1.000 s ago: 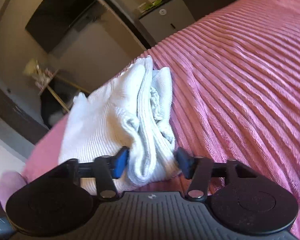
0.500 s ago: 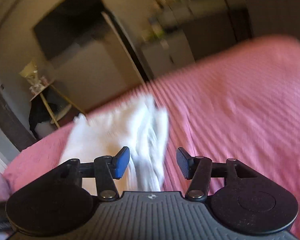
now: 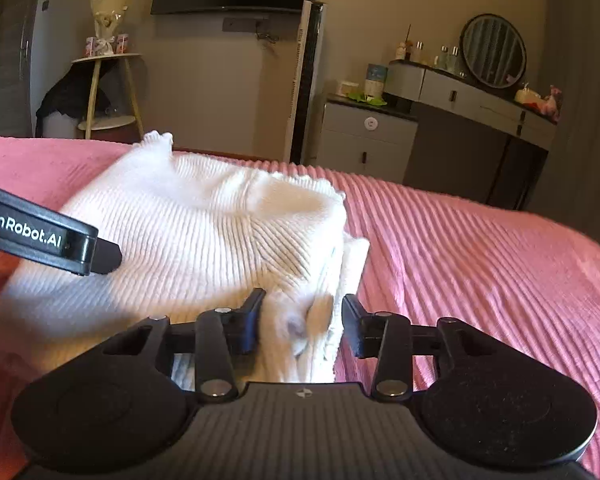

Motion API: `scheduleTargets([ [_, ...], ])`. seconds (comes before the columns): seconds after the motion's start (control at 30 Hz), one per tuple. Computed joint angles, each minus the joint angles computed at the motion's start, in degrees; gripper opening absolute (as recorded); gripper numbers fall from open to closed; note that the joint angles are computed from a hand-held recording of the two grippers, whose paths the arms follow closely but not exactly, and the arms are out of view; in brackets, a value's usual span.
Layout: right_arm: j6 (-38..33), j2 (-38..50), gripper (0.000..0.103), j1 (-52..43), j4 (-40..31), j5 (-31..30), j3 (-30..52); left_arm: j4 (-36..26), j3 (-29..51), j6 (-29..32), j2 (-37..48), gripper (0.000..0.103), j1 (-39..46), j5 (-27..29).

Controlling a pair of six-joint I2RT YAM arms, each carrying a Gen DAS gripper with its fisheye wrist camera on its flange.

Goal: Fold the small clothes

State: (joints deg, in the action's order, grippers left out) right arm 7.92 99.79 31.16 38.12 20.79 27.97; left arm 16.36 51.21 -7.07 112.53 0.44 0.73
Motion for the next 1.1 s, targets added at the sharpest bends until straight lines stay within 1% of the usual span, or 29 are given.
scheduleTargets([
  [0.03,0.9,-0.4,0.044,-0.1,0.0,-0.2,-0.3,-0.6,0.4,-0.5,0.2,0.103,0.4,0.6],
  [0.07,1.5,-1.0,0.049,-0.1,0.6,-0.1,-1.0,-1.8,0.2,-1.1,-0.7,0.103,0.9,1.3],
  [0.1,2.4,-2.4,0.05,-0.2,1.5,-0.6,-2.4,-2.1,-0.7,-1.4,-2.0,0.103,1.1,1.3],
  [0.17,4.6,-7.5,0.052,0.2,-0.3,-1.0,-5.4,-0.5,-5.7,-0.3,-6.7,0.101,1.0,0.4],
  [0.2,5.6,-10.5,0.056,0.9,-2.9,-0.3,-6.4,0.4,-8.6,0.3,-9.1,0.101,1.0,0.2],
  [0.27,7.2,-14.5,0.06,2.3,-10.0,1.0,-6.1,1.5,-14.1,1.6,-13.4,0.101,0.4,-0.5],
  [0.33,8.8,-17.8,0.063,3.2,-15.8,0.7,-5.6,1.7,-18.9,2.5,-17.1,0.101,-0.3,-1.8],
  [0.37,10.2,-19.6,0.067,3.8,-19.8,0.1,-5.0,1.6,-20.9,2.4,-18.9,0.101,-0.5,-2.3],
  [0.4,11.5,-21.4,0.074,4.6,-23.6,-0.1,-4.5,0.8,-23.0,2.0,-21.3,0.101,-0.5,-2.5],
  [0.43,13.0,-23.2,0.078,6.1,-26.6,0.3,-4.5,0.2,-24.8,1.6,-23.6,0.101,-0.2,-2.4],
  [0.5,13.9,-28.4,0.094,9.0,-30.5,0.4,-6.3,-1.0,-28.4,0.8,-28.3,0.101,1.0,-1.4],
  [0.53,14.4,-30.3,0.098,10.7,-33.2,1.3,-6.5,-2.4,-29.3,1.0,-30.2,0.101,2.0,-0.4],
  [0.67,17.3,-33.9,0.099,15.9,-42.2,5.1,-4.9,-7.2,-30.8,-0.4,-34.8,0.101,3.8,0.8],
  [0.7,18.5,-34.4,0.099,16.9,-44.0,5.5,-4.5,-7.5,-31.2,-0.9,-35.6,0.101,3.9,1.0],
  [0.8,20.6,-37.0,0.099,19.4,-44.5,6.7,-6.0,-5.3,-35.1,-1.6,-40.2,0.101,3.5,0.1],
  [0.83,22.4,-37.0,0.099,20.5,-45.8,8.2,-5.6,-4.9,-35.9,-1.5,-41.2,0.101,3.0,-0.2],
  [0.9,26.5,-33.2,0.099,22.4,-51.7,12.0,-2.0,-5.3,-36.9,-0.7,-42.3,0.102,1.4,-0.5],
  [0.93,27.0,-31.8,0.099,22.5,-53.1,12.4,-1.0,-5.8,-37.1,-0.7,-42.4,0.102,0.3,-1.6],
  [0.97,26.9,-32.2,0.099,22.8,-52.7,12.4,-1.4,-6.4,-36.9,-0.7,-42.4,0.102,-0.9,-3.0],
  [1.03,27.5,-35.2,0.099,23.7,-51.4,12.8,-3.2,-6.7,-36.9,-0.9,-42.4,0.102,-1.6,-4.1],
  [1.1,28.7,-37.6,0.099,25.1,-51.8,14.8,-4.1,-6.6,-37.0,-1.5,-42.8,0.102,-0.3,-3.3],
])
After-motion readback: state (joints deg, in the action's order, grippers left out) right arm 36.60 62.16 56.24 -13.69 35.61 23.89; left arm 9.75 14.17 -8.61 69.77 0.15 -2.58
